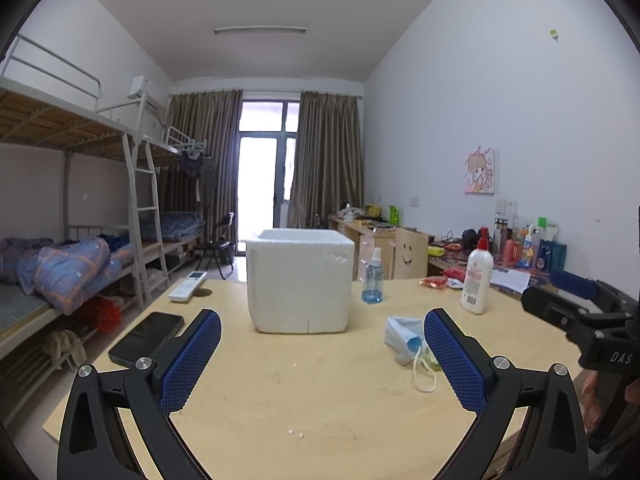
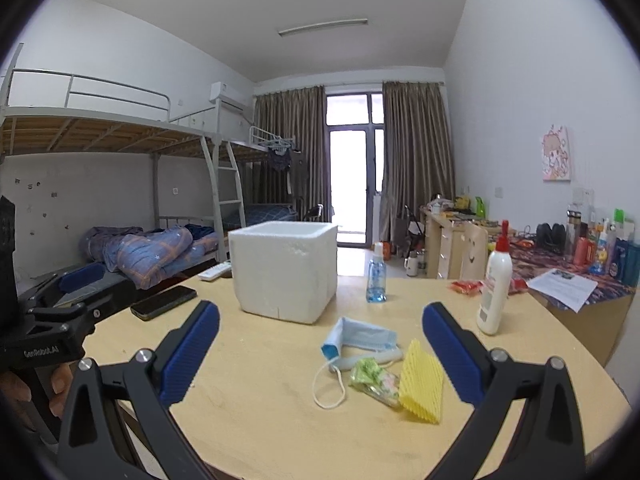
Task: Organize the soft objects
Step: 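Approach the yellow mesh sponge with the right tool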
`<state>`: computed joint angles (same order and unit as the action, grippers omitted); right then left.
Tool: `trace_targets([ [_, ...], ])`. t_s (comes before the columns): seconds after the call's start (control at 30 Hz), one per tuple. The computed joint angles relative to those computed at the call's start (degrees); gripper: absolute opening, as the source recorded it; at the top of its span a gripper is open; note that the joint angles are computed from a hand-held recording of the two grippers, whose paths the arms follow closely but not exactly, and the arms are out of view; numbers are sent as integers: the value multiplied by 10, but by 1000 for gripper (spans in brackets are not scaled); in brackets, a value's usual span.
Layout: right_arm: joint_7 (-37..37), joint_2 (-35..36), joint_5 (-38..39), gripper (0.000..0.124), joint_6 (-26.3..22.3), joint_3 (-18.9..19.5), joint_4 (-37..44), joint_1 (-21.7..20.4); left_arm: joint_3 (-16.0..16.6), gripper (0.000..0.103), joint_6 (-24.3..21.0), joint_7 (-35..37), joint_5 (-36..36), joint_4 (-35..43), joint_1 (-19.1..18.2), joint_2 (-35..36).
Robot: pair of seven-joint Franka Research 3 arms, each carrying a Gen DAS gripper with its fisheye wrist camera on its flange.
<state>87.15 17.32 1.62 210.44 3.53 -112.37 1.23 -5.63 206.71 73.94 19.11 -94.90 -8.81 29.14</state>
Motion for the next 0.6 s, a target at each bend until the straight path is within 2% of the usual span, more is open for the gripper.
trace_targets([
  [0.1, -11, 2, 13, 103, 0, -7, -3, 6, 22, 102, 3, 23, -33, -4, -25, 2],
  [0.2, -54, 5, 60, 103, 2, -23, -2, 32, 4, 102, 7, 19, -13, -4, -11, 5],
  [0.33, -60, 8, 68, 103, -8, -18, 2, 25, 9, 102, 10, 27, -23, 1, -19, 11],
  [0.43, -77, 12, 99, 103, -22, -26, 14, 35, -16, 102, -8, 4, 7, 19, 4, 20],
  [0.5, -72, 16, 101, 103, -29, -20, 21, 28, -53, 102, -27, -28, 58, 39, 39, 32],
  [0.57, -50, 17, 78, 103, -31, -5, 22, 7, -51, 102, -37, -40, 62, 52, 35, 39],
  [0.6, -47, 16, 76, 103, -38, -5, 23, 5, -60, 102, -45, -52, 71, 62, 43, 45],
])
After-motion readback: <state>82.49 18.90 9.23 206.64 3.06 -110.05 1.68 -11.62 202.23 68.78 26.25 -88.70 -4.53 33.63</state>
